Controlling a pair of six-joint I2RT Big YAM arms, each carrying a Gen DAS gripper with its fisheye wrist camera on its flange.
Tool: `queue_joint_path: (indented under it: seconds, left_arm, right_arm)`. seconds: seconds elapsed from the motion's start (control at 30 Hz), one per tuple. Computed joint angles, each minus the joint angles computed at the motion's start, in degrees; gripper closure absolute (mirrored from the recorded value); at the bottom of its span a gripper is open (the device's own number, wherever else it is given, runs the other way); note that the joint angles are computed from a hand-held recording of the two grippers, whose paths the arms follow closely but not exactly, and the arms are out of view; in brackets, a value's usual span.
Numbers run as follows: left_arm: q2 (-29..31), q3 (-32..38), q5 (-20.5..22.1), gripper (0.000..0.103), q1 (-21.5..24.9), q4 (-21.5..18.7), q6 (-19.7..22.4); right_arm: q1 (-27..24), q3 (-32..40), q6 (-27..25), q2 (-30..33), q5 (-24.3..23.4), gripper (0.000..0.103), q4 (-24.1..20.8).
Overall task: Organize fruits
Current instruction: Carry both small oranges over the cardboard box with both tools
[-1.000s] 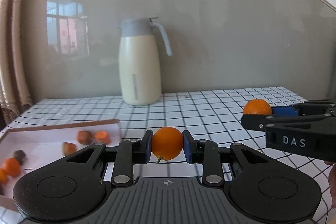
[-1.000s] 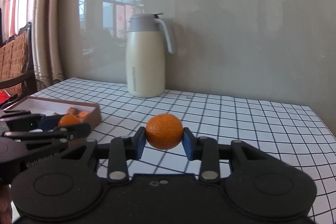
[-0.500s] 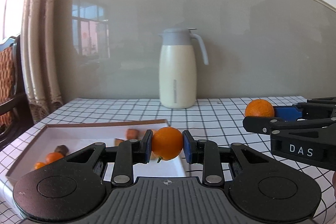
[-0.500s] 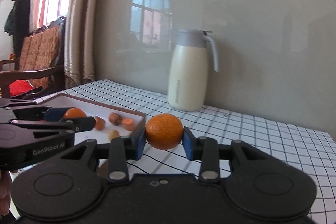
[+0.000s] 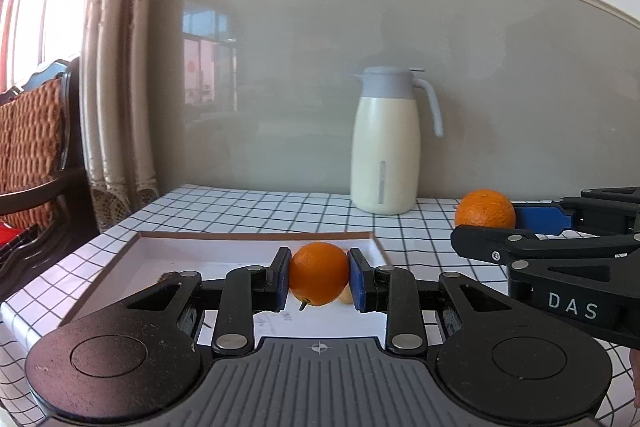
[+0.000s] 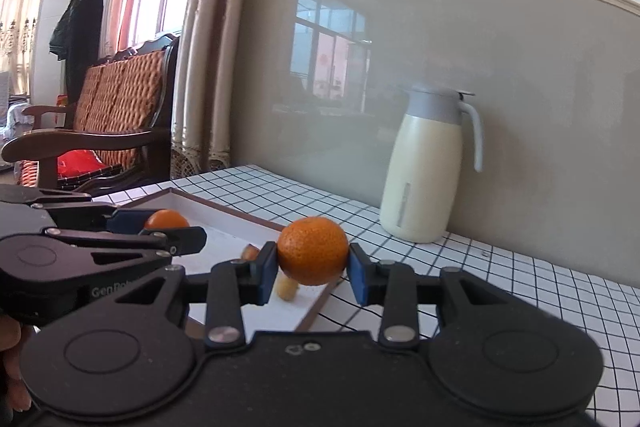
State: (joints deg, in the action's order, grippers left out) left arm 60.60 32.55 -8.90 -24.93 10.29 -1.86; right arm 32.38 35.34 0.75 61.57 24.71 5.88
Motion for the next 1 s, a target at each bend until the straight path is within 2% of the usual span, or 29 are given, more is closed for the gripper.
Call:
queue_joint_path:
  seconds: [0.6, 1.0]
  left_arm:
    - [-0.6, -1.3, 2.7, 0.073, 8.4, 0.2, 0.8]
    - [2.4, 0.2, 3.9, 0.073, 13.1, 1.0, 2.0]
  right_arm:
    - [3.3, 3.2, -0.3, 5.4, -0.2, 0.075, 1.7]
    - [3.6, 5.7, -0.3, 9.3, -0.4, 0.075, 2.9]
